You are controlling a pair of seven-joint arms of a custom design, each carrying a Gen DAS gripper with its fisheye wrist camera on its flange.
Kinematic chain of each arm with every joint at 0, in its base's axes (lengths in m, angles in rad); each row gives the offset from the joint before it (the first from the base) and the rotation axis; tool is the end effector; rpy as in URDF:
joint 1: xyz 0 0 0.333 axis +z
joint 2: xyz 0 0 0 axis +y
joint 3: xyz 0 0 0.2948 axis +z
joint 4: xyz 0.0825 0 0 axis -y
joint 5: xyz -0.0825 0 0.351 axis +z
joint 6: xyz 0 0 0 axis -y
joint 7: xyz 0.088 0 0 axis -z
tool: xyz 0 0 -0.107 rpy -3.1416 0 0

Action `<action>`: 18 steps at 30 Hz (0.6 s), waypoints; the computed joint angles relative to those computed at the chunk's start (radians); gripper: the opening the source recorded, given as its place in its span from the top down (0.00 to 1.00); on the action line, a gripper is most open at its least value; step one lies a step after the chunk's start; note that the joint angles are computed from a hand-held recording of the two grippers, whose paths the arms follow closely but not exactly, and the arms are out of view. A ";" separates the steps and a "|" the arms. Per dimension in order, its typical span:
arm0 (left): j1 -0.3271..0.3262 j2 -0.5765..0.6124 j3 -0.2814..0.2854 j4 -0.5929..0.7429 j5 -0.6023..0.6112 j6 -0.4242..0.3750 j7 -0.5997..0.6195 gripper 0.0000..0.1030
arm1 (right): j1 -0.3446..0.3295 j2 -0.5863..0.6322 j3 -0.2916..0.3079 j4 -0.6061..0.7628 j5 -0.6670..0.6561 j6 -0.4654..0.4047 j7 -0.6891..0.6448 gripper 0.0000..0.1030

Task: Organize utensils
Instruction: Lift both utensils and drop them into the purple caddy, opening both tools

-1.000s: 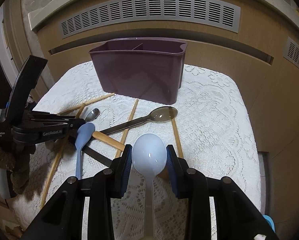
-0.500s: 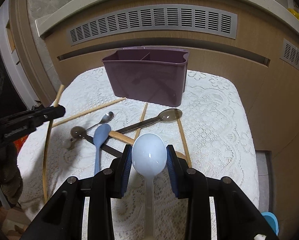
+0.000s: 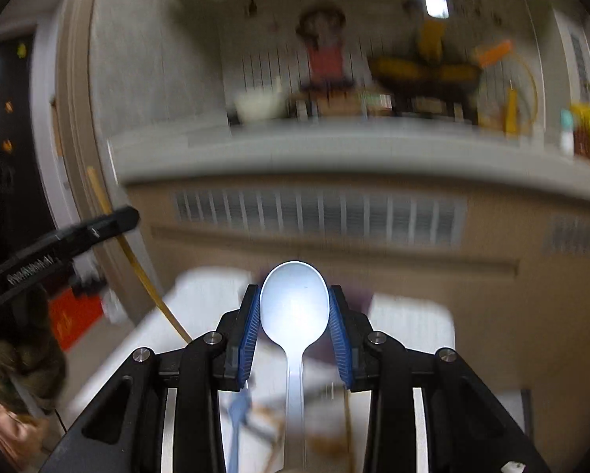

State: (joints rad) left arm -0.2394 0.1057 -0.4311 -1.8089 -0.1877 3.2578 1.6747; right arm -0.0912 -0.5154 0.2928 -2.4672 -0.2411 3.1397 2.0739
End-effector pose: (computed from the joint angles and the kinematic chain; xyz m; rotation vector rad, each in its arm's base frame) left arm 0.4846 -0.3415 0.6413 -1.0589 1.8545 -1.5772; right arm 0.4037 0.1280 0.6021 -1.4667 1.4702 -0.8682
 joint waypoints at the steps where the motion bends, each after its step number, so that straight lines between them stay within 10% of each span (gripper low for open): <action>1: -0.064 0.043 0.073 0.072 0.052 -0.016 -0.041 0.95 | -0.013 0.020 -0.003 0.030 -0.005 0.029 -0.006 0.69; 11: -0.144 0.428 0.142 0.641 0.184 -0.241 -0.092 0.94 | -0.079 0.403 0.002 0.334 0.094 0.221 -0.151 0.69; 18: -0.168 0.588 0.150 0.809 0.179 -0.333 -0.067 0.94 | 0.101 0.609 -0.193 0.452 0.041 0.257 -0.137 0.69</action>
